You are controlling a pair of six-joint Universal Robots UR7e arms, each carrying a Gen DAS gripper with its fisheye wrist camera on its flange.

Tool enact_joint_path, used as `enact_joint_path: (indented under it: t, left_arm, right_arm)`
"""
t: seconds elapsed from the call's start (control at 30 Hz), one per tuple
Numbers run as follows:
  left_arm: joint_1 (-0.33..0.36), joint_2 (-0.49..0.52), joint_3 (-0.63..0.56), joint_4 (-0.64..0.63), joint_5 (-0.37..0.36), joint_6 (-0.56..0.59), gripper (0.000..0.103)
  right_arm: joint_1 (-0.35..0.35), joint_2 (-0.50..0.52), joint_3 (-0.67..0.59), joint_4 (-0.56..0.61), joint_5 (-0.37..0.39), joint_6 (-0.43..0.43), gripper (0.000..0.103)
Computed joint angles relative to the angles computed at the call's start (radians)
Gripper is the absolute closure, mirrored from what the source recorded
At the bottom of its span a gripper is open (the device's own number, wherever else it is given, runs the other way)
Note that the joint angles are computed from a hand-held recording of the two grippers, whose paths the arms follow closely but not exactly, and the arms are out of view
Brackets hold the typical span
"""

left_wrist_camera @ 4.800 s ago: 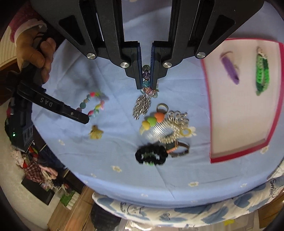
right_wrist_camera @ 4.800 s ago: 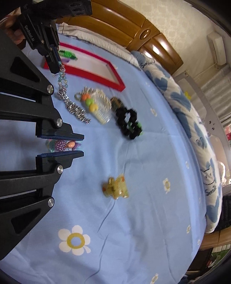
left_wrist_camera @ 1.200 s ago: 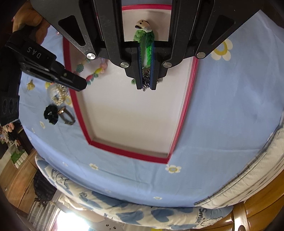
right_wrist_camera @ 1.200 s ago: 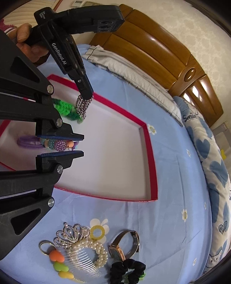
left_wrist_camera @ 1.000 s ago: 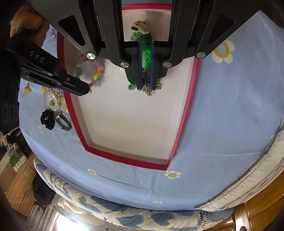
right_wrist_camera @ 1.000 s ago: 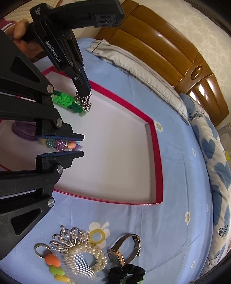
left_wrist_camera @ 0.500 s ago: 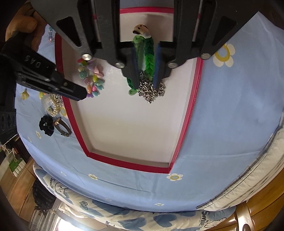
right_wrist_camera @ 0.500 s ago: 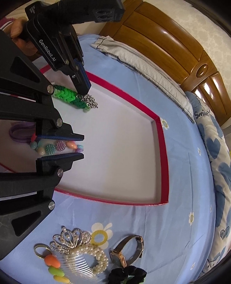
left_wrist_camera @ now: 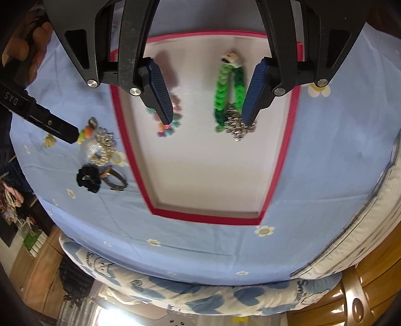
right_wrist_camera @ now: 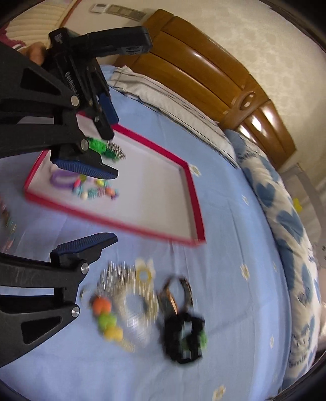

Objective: Organize jewelry
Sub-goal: 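Lower both bracelets into the tray and open both tools, then grasp the black scrunchie with the left tool while the right tool grasps the yellow claw clip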

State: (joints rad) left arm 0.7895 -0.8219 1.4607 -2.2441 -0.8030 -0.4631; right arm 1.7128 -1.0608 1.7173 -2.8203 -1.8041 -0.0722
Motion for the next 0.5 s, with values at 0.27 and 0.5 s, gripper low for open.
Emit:
enact_joint_path:
  t: [0.27,0.5]
  left_arm:
    - [-0.029,0.062,-0.063,-0.004,-0.028,0.060,0.047]
    - [-0.044,0.125,-0.130,0.004,-0.063,0.107,0.047]
  right_arm:
    - [-0.060,-0.124,0.115,-0.088,-0.109,0.046,0.054]
    - [-0.105,-0.195,0.158,-0.101,-0.161,0.094,0.054]
